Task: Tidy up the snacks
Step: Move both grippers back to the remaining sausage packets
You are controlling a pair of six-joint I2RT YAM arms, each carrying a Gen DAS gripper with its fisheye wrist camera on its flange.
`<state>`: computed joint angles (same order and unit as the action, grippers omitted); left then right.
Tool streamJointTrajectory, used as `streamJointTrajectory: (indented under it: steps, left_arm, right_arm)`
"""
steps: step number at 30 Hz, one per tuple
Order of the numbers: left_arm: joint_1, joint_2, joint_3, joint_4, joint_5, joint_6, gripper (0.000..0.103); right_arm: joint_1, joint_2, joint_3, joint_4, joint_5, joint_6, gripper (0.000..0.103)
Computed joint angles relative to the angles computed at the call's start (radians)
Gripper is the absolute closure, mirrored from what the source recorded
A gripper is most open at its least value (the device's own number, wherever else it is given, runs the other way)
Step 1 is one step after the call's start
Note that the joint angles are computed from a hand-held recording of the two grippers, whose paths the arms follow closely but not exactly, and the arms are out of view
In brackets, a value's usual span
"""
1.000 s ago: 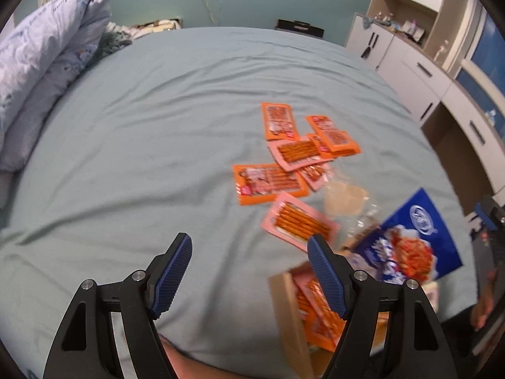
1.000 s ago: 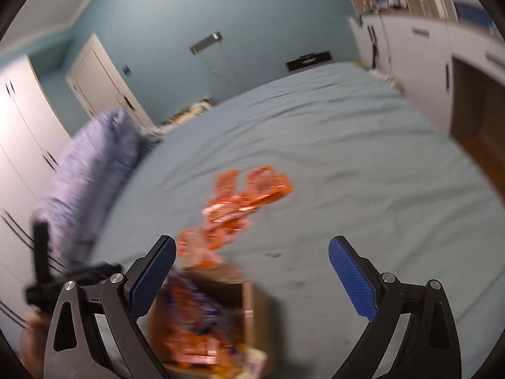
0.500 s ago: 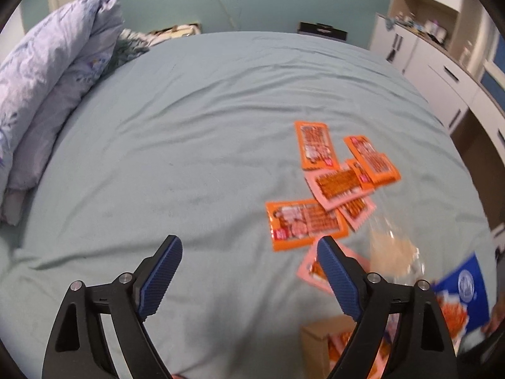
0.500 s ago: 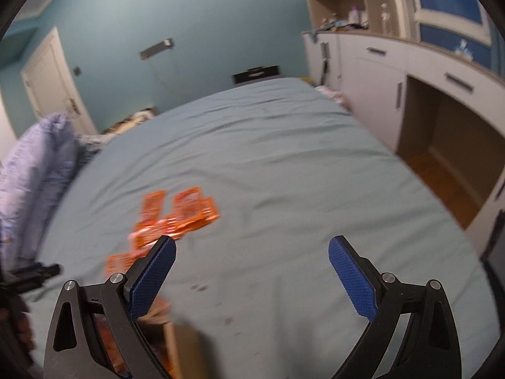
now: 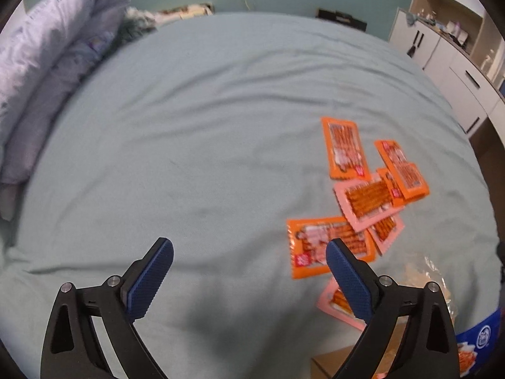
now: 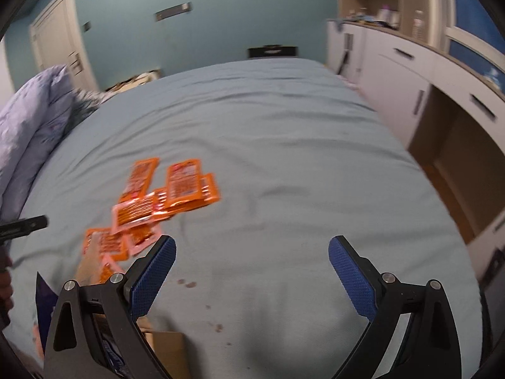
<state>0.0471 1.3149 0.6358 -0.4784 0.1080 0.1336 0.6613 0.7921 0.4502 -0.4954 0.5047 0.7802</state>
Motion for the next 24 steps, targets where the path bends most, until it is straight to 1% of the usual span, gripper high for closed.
streamJointTrajectory:
  steps: [3, 8, 9, 13, 14, 17, 19, 20, 21, 22, 23, 24]
  left_arm:
    - [-0.036, 0.078, 0.016, 0.008, 0.004, -0.002, 0.004]
    - [-0.153, 0.166, 0.021, 0.041, -0.055, 0.001, 0.004]
    - [-0.184, 0.190, 0.024, 0.049, -0.074, 0.000, 0.004]
    - [-0.243, 0.284, 0.049, 0.069, -0.123, -0.005, 0.004]
    - [-0.244, 0.310, 0.058, 0.072, -0.116, -0.008, 0.004]
    - [-0.228, 0.400, 0.099, 0.062, -0.050, -0.025, 0.004]
    - [-0.232, 0.445, 0.120, 0.062, -0.024, -0.031, 0.011]
    - [-0.240, 0.461, 0.127, 0.067, -0.031, -0.034, 0.012]
    - [-0.250, 0.463, 0.124, 0.084, -0.036, -0.035, 0.015]
    - [-0.254, 0.459, 0.123, 0.097, -0.020, -0.035, 0.023]
    - [-0.251, 0.460, 0.135, 0.080, 0.021, -0.030, 0.040]
    - [-0.252, 0.456, 0.144, 0.064, 0.028, -0.039, 0.049]
  right_arm:
    - [-0.048, 0.076, 0.019, 0.054, -0.059, -0.060, 0.005]
    - [-0.159, 0.189, 0.033, 0.148, -0.184, -0.144, 0.005]
    - [-0.178, 0.212, 0.030, 0.171, -0.201, -0.157, 0.005]
    - [-0.230, 0.274, 0.049, 0.199, -0.252, -0.199, 0.005]
    - [-0.247, 0.290, 0.054, 0.205, -0.264, -0.213, 0.005]
    - [-0.277, 0.329, 0.060, 0.232, -0.291, -0.232, 0.005]
    - [-0.297, 0.367, 0.066, 0.263, -0.309, -0.242, 0.005]
    - [-0.310, 0.383, 0.072, 0.270, -0.319, -0.251, 0.005]
    - [-0.328, 0.404, 0.080, 0.283, -0.333, -0.265, 0.005]
    - [-0.333, 0.418, 0.084, 0.293, -0.338, -0.269, 0.005]
    - [-0.348, 0.439, 0.092, 0.306, -0.351, -0.282, 0.005]
    - [-0.355, 0.453, 0.093, 0.320, -0.359, -0.287, 0.005]
